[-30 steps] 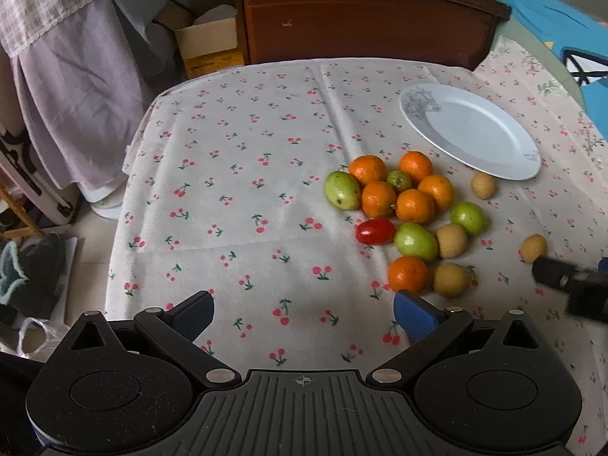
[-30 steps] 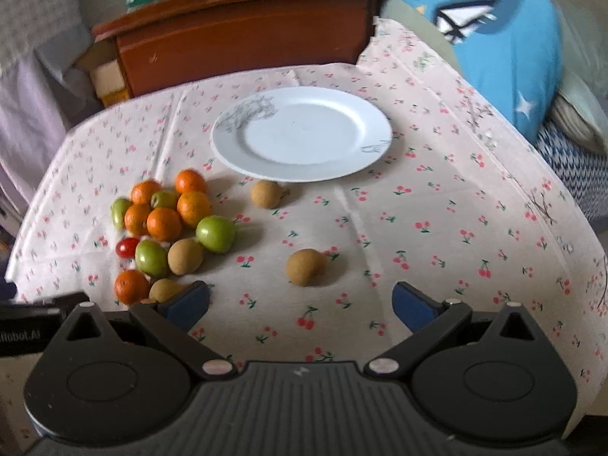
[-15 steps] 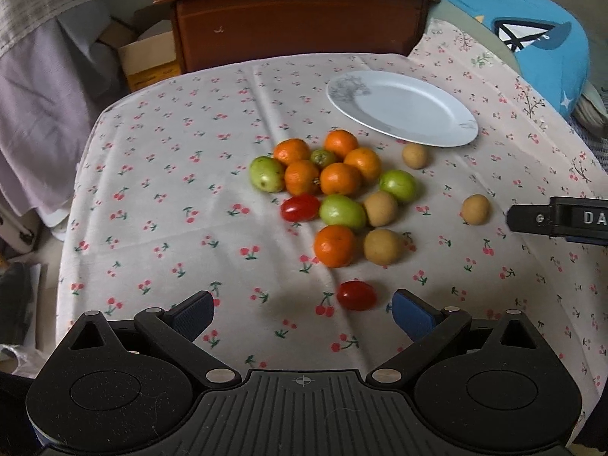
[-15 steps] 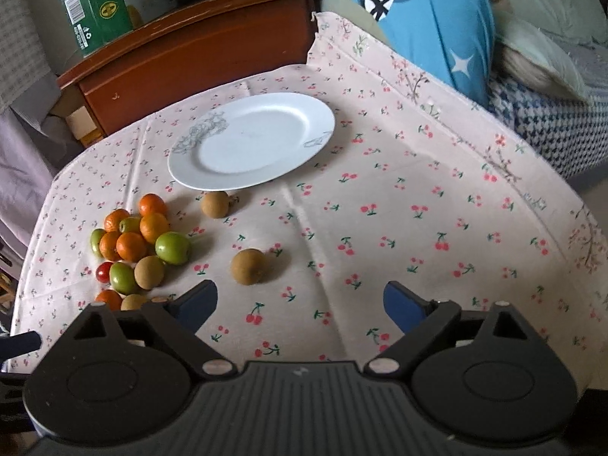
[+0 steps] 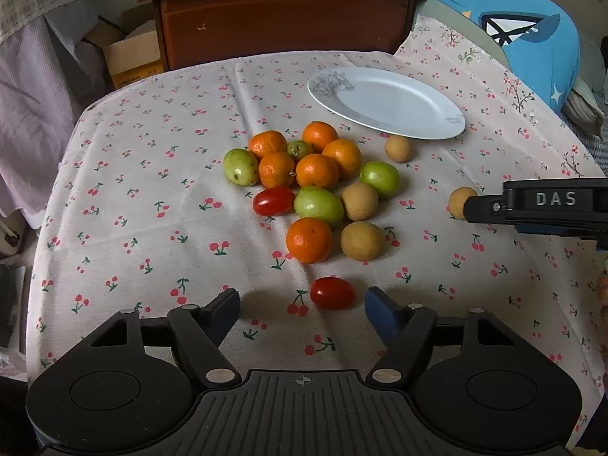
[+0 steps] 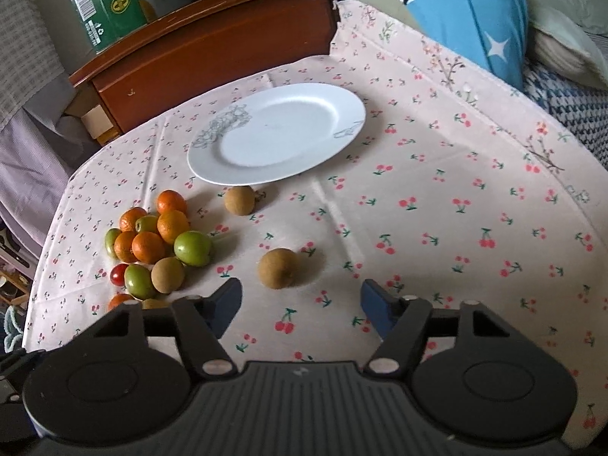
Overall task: Organize fruits
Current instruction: 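Grasp the brown fruit with right tool while left tool grasps the red cherry tomato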
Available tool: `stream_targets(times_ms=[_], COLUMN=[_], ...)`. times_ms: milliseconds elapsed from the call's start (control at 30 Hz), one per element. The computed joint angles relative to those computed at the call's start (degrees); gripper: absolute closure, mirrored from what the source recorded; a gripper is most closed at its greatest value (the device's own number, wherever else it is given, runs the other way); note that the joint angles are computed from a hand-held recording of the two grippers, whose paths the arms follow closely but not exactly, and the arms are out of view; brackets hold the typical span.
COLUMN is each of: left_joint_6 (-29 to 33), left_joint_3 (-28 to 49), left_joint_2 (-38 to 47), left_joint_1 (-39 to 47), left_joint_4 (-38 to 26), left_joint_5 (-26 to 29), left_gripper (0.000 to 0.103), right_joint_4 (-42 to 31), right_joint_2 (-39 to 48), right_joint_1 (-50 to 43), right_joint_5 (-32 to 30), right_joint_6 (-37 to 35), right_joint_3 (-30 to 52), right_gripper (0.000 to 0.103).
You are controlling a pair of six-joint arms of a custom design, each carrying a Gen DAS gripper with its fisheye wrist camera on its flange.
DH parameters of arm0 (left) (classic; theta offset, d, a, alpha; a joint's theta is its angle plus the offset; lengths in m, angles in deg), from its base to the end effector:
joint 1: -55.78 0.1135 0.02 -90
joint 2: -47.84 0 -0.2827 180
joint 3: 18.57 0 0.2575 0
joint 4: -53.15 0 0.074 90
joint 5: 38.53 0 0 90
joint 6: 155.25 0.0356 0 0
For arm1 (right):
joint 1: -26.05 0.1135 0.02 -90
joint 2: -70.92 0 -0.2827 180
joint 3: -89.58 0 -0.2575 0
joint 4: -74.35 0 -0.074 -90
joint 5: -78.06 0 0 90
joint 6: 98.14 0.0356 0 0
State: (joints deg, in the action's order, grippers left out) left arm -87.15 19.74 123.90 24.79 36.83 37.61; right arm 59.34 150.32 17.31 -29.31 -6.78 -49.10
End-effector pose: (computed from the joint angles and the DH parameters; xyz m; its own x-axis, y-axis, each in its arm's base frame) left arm 0.1923 -0.1056 0.1423 -0.7856 0.0494 -0.6168 0.0931 0.9949 -0.0389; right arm 0.2344 -0.0253 0.1462 -0.7908 0.1445 -0.5947 -0.0134 0.9674 0.2529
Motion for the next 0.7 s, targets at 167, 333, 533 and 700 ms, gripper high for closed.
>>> stream_targets(times_ms=[167, 333, 533, 700], left_joint_6=[0.7, 1.2, 1.3, 0.7], left_joint_3=[-0.7, -1.4, -2.1, -2.2], left_joint_2=[0.6, 0.1, -0.6, -0.6], left_joint_1=[-0.6, -0.3, 1.2, 2.0], left_joint_4=[2.3, 3.7, 4.6, 5.1], left_joint_5=[-0.2, 0.4, 2.3, 3.1], left_gripper=[0.054, 0.068, 0.081, 0.081], right_joint_4=[2.1, 5.3, 8.1, 8.6], right_joint_2=[1.4, 3.3, 4.2, 4.7], right_joint_1=[1.0, 2.0, 3.0, 3.9], right_joint_5=[0.5, 1.2, 1.1, 0.7], right_joint_6=[0.2, 0.7, 0.5, 0.4], right_joint_3=[-0.4, -0.8, -1.5, -1.4], right_gripper=[0.049, 0.061, 0.071, 0.079])
